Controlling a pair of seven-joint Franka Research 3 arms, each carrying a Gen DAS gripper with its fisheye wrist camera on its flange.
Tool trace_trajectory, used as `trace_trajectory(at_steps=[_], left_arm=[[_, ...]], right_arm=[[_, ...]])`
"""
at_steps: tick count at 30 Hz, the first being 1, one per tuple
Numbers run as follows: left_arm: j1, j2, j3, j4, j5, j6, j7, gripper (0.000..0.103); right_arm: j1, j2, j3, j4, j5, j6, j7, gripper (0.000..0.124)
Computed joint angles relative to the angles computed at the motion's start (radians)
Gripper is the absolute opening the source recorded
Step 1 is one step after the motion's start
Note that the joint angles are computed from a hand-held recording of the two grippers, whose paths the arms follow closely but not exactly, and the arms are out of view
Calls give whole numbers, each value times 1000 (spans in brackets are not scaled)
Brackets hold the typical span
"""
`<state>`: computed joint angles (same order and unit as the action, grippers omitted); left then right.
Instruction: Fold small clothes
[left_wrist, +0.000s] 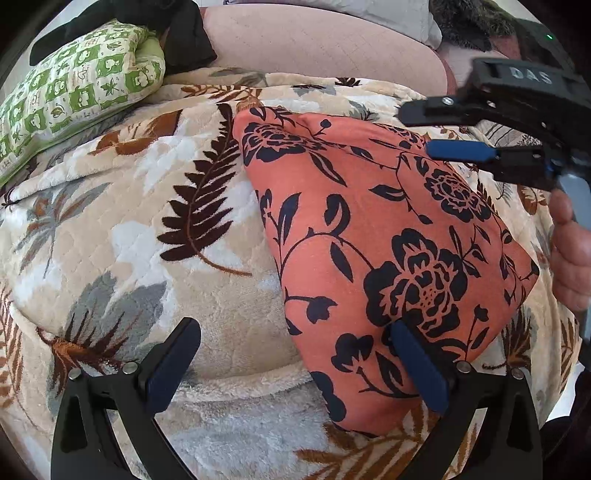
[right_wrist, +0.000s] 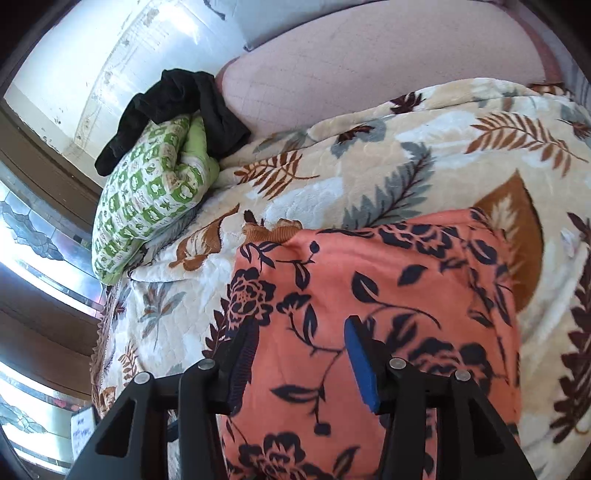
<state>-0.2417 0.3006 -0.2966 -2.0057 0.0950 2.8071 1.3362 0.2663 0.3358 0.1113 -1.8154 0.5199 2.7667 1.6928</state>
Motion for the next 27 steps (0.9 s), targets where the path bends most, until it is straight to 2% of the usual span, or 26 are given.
trace_trajectory(at_steps=[4, 7, 10, 12, 15, 17, 19, 21, 25, 27], left_arm=[[21, -27, -24, -27, -36, 36, 37, 103], [76, -37, -82, -39, -150, 67, 129, 103], [115, -38, -119, -41, -258, 92, 206, 103], [113, -26, -110, -29, -283, 103, 204, 103], [70, 6, -48, 11, -233, 55, 118, 103], [38, 37, -9, 50, -165, -19, 65, 103], [58, 53, -35, 53, -184, -14, 87, 103], [36, 47, -17, 53, -145, -11, 53, 103], [-20, 35, 32, 44, -15, 18, -10, 103], [-14, 35, 23, 43, 3, 26, -12, 103]], right_arm=[[39, -137, -51, -179, -85, 79, 98, 52], [30, -219, -57, -291, -98, 131, 138, 53], [-12, -269, -18, -363, 114, 150, 8, 53], [-21, -280, -8, -377, 245, 141, -96, 53], [-23, -271, -12, -376, 361, 98, -195, 53], [-27, -241, -31, -362, 315, 29, -151, 53], [-48, -219, -21, -354, 420, 3, -233, 53], [-62, -225, -19, -352, 491, -17, -290, 53], [-57, -262, -23, -370, 576, 43, -396, 54], [-58, -268, -27, -369, 640, 58, -452, 61]])
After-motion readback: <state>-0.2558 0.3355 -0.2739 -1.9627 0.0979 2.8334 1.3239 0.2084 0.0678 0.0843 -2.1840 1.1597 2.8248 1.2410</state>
